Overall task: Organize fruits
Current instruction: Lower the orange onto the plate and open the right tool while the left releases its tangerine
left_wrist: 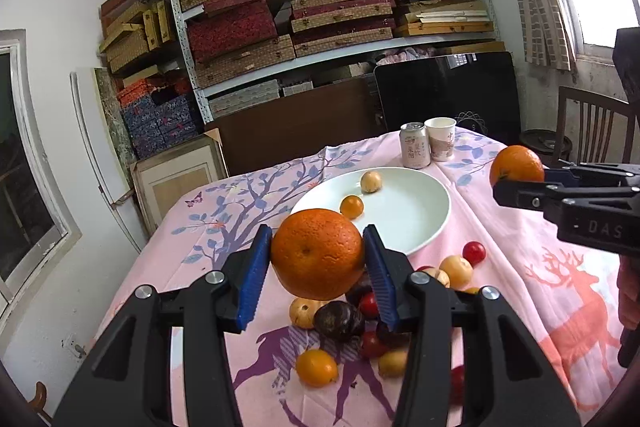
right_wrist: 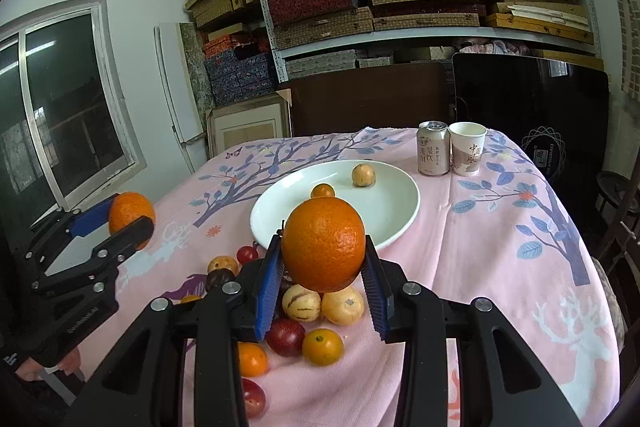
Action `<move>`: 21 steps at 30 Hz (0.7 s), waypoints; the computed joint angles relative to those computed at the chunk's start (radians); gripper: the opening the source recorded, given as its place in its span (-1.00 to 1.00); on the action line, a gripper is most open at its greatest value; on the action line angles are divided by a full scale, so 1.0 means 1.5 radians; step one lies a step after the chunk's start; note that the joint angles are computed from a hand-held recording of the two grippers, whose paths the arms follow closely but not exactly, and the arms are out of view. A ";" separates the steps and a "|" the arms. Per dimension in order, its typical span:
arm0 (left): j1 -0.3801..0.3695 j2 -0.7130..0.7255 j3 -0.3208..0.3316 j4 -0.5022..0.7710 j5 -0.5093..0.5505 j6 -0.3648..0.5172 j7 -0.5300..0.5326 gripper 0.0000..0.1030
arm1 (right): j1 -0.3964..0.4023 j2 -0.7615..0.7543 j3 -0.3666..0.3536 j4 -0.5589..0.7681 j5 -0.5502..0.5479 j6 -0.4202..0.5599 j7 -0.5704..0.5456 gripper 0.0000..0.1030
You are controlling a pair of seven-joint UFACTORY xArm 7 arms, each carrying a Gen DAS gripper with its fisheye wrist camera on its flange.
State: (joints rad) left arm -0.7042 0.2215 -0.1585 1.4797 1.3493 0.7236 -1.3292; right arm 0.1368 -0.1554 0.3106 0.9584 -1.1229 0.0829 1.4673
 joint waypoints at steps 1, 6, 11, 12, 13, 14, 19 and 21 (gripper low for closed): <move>0.012 0.018 0.000 0.026 -0.030 -0.019 0.022 -0.11 | -0.004 0.017 0.004 0.018 -0.012 0.007 0.007 -0.24; 0.058 0.152 0.011 0.197 -0.179 -0.092 0.155 -0.11 | 0.028 0.140 -0.020 0.127 0.007 0.046 -0.068 -0.24; 0.077 0.291 0.026 0.347 -0.325 -0.037 0.286 -0.11 | 0.048 0.252 -0.035 0.202 0.159 0.070 -0.214 -0.25; 0.098 0.292 0.013 0.336 -0.358 -0.065 0.294 -0.11 | 0.045 0.268 -0.026 0.215 0.191 0.088 -0.258 -0.25; 0.105 0.289 0.015 0.322 -0.377 -0.086 0.283 -0.11 | 0.047 0.277 -0.029 0.216 0.214 0.077 -0.274 -0.25; 0.094 0.287 0.033 0.312 -0.367 -0.093 0.263 -0.11 | 0.045 0.286 -0.028 0.218 0.235 0.066 -0.288 -0.25; -0.020 0.309 0.158 0.342 -0.295 -0.032 0.206 -0.11 | 0.110 0.295 -0.101 0.220 0.214 0.050 -0.263 -0.24; -0.027 0.302 0.170 0.334 -0.309 -0.045 0.198 -0.11 | 0.126 0.296 -0.123 0.214 0.218 0.034 -0.260 -0.24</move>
State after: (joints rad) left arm -0.7442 0.6744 0.0964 1.9814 0.8853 0.6564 -1.0327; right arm 0.3262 0.2893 0.1255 1.2796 -0.7964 0.1342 1.0777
